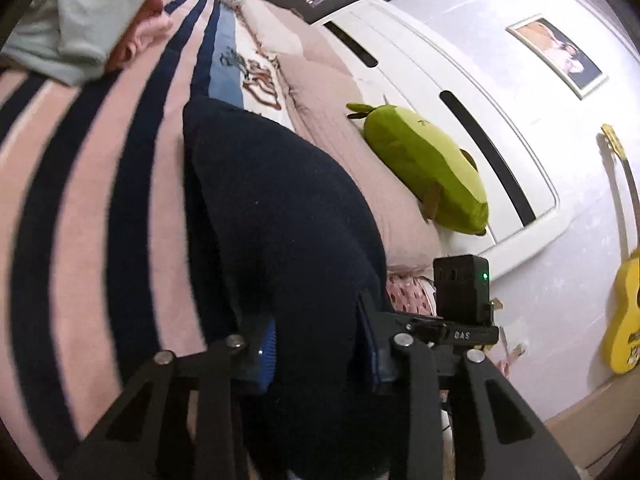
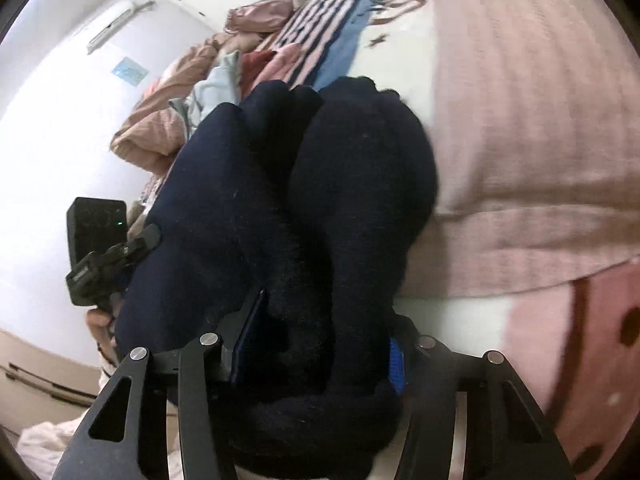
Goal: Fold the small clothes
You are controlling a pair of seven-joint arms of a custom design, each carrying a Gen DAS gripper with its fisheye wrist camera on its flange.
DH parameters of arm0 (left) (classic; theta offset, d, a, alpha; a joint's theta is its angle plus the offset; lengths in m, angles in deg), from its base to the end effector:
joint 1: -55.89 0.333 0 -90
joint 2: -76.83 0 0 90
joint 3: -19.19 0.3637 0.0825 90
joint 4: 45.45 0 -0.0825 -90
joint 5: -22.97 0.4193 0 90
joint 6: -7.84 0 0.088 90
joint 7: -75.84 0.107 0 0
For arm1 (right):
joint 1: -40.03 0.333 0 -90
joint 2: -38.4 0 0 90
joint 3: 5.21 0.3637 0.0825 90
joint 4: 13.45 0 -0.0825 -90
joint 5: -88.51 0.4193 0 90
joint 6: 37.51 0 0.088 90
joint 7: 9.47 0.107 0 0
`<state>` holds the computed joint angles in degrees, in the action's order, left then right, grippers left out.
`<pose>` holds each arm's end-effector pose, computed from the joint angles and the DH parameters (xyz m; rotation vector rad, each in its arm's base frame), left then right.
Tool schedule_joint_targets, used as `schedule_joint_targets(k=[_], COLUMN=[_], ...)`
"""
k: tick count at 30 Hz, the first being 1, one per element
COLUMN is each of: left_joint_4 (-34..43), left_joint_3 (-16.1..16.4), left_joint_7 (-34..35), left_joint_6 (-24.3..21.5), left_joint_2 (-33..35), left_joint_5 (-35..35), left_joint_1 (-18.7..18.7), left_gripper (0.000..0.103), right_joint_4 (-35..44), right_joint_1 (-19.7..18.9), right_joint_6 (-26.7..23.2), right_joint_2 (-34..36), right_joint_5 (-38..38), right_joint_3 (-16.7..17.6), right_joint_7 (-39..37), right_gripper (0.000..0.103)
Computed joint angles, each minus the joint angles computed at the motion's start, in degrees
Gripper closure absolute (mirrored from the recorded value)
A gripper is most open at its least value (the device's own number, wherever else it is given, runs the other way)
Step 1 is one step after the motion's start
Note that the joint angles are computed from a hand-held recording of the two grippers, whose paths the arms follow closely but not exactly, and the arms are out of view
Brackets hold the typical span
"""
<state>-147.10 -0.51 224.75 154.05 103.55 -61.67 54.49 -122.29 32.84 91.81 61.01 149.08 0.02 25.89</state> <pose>0.6912 -0.2216 0.3555 1.6354 -1.8365 1.4553 0.6784 -0.0041 0.3232 -1.8031 1.4972 0.3419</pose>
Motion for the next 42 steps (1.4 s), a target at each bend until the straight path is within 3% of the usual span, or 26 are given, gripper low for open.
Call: schedule_joint_targets(k=[6,9,11,13,14,16,18,20,23,25,29,34,38,42], left_joint_4=[-10.79,-13.71,-14.4,-14.56,-14.14,-12.16,-11.04,-9.54,-9.63,-10.39,-11.91,-14.79,-18.12,-22.04], left_joint_3=[3.15,5.83,7.17,7.77,7.71,7.46,7.01,5.97,5.06,4.6,5.52,8.27,11.46,14.49], left_joint_7=[3.64,1.42,-1.21,-1.37,-1.39,-2.36,-1.84,-0.54,1.34,3.14,5.57,7.84,8.06,7.05], left_joint_6=[-0.27,-1.48,-2.12,-1.87,-3.1,-7.95,-6.57,-6.69,-3.7,-1.86,-1.52,0.65,2.69,7.6], left_joint_2=[-10.11,-12.28,-12.13,-11.55,-10.93,-8.82,-7.56,-5.95,-6.57,-8.29,-12.52,-19.23,-25.14,-31.44], left_joint_5=[-0.62,2.45,7.14,10.72,9.77,8.87,9.07,7.25,4.91,3.21,4.12,3.31,4.07,7.47], left_joint_1=[1.78,1.95,1.77,1.91,2.68,4.21,3.83,4.09,3.57,3.01,2.15,2.23,2.81,3.38], left_gripper=[0.073,0.069,0.057,0.033,0.031,0.031,0.032,0.051,0.064,0.069,0.069,0.07,0.07,0.071], right_joint_4=[0.15,0.75,1.58,1.89,2.51,4.42,7.01,7.59,9.15,8.24,7.6,7.93,12.87,18.8], right_joint_1=[2.0,4.32,5.48,6.3,6.33,5.67,4.84,4.04,2.88,3.12,3.76,7.5,11.31,15.25], right_joint_6=[-7.06,-8.04,-6.98,-3.78,-3.38,-5.09,-7.71,-8.76,-11.04,-9.64,-9.15,-5.25,-4.34,-3.72], right_joint_2=[0.26,1.05,1.6,1.45,1.75,3.05,5.13,6.05,7.57,6.53,4.53,1.97,2.98,5.13], right_joint_5=[0.57,-0.13,-1.23,-2.44,-3.25,-4.54,-5.85,-5.22,-3.43,-2.53,-0.59,2.26,2.35,0.15], right_joint_3=[2.2,2.79,2.52,2.22,2.09,2.12,2.37,3.26,4.32,4.69,5.13,6.15,7.49,9.07], right_joint_7=[-2.23,-2.1,-0.45,-0.59,-0.16,1.12,2.24,2.28,2.66,0.99,-0.49,-2.79,-2.52,-0.8], right_gripper=[0.057,0.057,0.05,0.035,0.033,0.03,0.03,0.032,0.061,0.067,0.072,0.072,0.072,0.072])
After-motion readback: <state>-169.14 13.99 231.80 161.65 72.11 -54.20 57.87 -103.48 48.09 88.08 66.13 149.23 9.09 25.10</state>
